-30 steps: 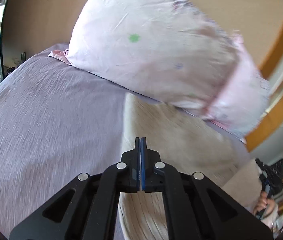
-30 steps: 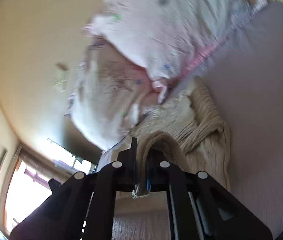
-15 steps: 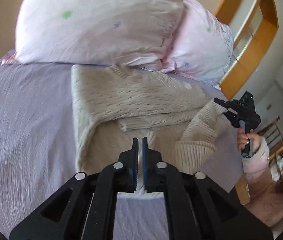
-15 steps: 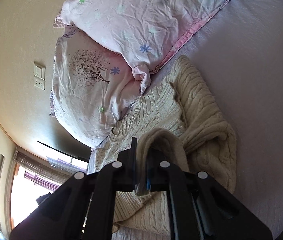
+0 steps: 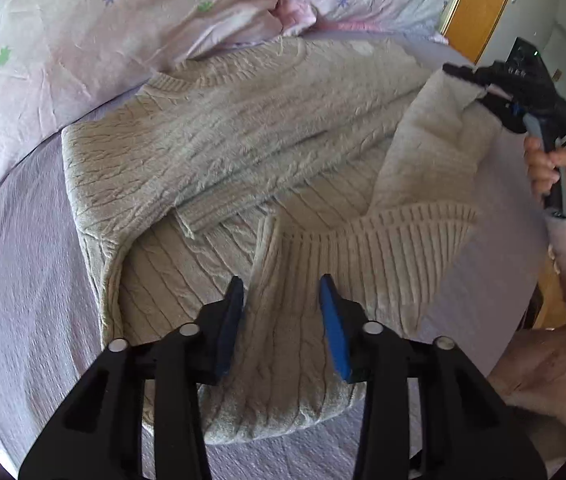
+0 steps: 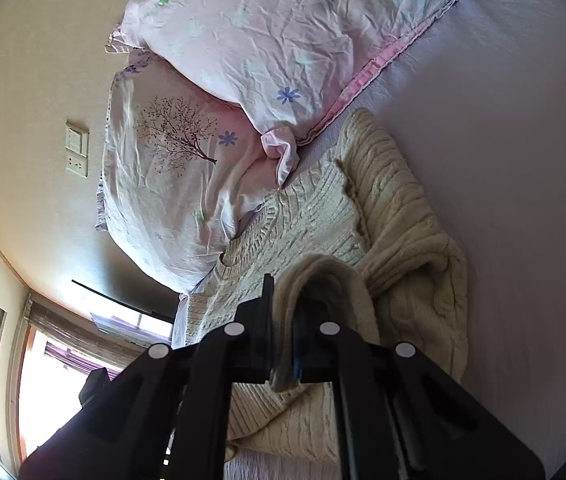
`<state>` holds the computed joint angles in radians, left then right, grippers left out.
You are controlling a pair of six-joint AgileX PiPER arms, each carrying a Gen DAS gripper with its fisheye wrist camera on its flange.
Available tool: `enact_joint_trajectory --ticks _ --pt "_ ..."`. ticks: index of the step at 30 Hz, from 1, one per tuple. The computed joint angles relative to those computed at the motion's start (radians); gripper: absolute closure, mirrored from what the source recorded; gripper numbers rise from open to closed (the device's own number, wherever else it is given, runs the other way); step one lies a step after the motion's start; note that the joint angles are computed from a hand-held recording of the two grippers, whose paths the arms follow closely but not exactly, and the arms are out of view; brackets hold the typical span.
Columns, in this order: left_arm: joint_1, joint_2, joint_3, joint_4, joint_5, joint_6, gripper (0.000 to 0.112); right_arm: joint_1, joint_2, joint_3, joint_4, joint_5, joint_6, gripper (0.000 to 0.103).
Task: Fold small clothes
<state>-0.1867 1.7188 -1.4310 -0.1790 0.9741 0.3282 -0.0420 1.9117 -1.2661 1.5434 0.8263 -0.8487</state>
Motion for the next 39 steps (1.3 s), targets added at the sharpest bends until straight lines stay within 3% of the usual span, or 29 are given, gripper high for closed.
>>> enact_joint_trajectory --ticks 1,3,9,13,15,18,22,24,25,26,27,28,30,32,34,37,39 --pt "-0.006 0.010 -0.001 0.036 -0.001 -0.035 0.099 -0.001 0.002 -0.004 -0.008 0.004 0.005 0.096" --pt "0.000 0.026 -0.008 0.054 0.002 -0.050 0.105 -0.001 0.000 -0.003 -0.011 0.001 0.005 0.096" --pt "0.083 -0.046 -0.014 0.000 -0.130 -0.043 0.106 -0.007 -0.017 -0.058 0.023 0.006 0.007 0.096" --pt "0.168 0.037 -0.153 0.098 -0.263 -0.256 0.106 0.015 0.042 -0.213 0.034 -0.048 0.060 0.096" --pt "0.203 0.155 -0.272 0.160 -0.265 -0.381 0.106 0.036 0.121 -0.337 -0.058 -0.107 0.194 0.096" --pt "0.227 0.321 -0.411 0.220 -0.233 -0.479 0.106 0.081 0.283 -0.541 -0.323 -0.195 0.491 0.096" --pt "0.217 0.380 -0.431 0.285 -0.270 -0.486 0.106 0.113 0.342 -0.633 -0.538 -0.226 0.702 0.097" --pt "0.195 0.380 -0.449 0.326 -0.253 -0.490 0.106 0.121 0.341 -0.658 -0.618 -0.224 0.775 0.092" --pt "0.192 0.362 -0.441 0.300 -0.255 -0.477 0.105 0.125 0.342 -0.682 -0.675 -0.209 0.826 0.081" --pt "0.205 0.339 -0.431 0.243 -0.262 -0.441 0.105 0.127 0.326 -0.678 -0.695 -0.205 0.843 0.059" --pt "0.223 0.298 -0.389 0.148 -0.301 -0.376 0.095 0.134 0.304 -0.650 -0.683 -0.235 0.831 0.044" --pt "0.245 0.256 -0.356 0.048 -0.325 -0.320 0.062 0.139 0.254 -0.582 -0.648 -0.296 0.780 0.020" --pt "0.294 0.167 -0.249 -0.152 -0.417 -0.210 0.018 0.157 0.156 -0.448 -0.519 -0.421 0.591 0.019" --pt "0.341 0.133 -0.223 -0.260 -0.394 -0.119 0.018 0.171 0.104 -0.401 -0.430 -0.428 0.426 0.023" --pt "0.361 0.143 -0.244 -0.240 -0.312 -0.123 0.019 0.177 0.115 -0.438 -0.431 -0.339 0.389 0.024" --pt "0.374 0.204 -0.289 -0.199 -0.200 -0.144 0.025 0.212 0.201 -0.590 -0.689 -0.208 0.587 0.024" --pt "0.382 0.216 -0.264 -0.188 -0.160 -0.150 0.029 0.222 0.265 -0.656 -0.888 -0.153 0.775 0.030"
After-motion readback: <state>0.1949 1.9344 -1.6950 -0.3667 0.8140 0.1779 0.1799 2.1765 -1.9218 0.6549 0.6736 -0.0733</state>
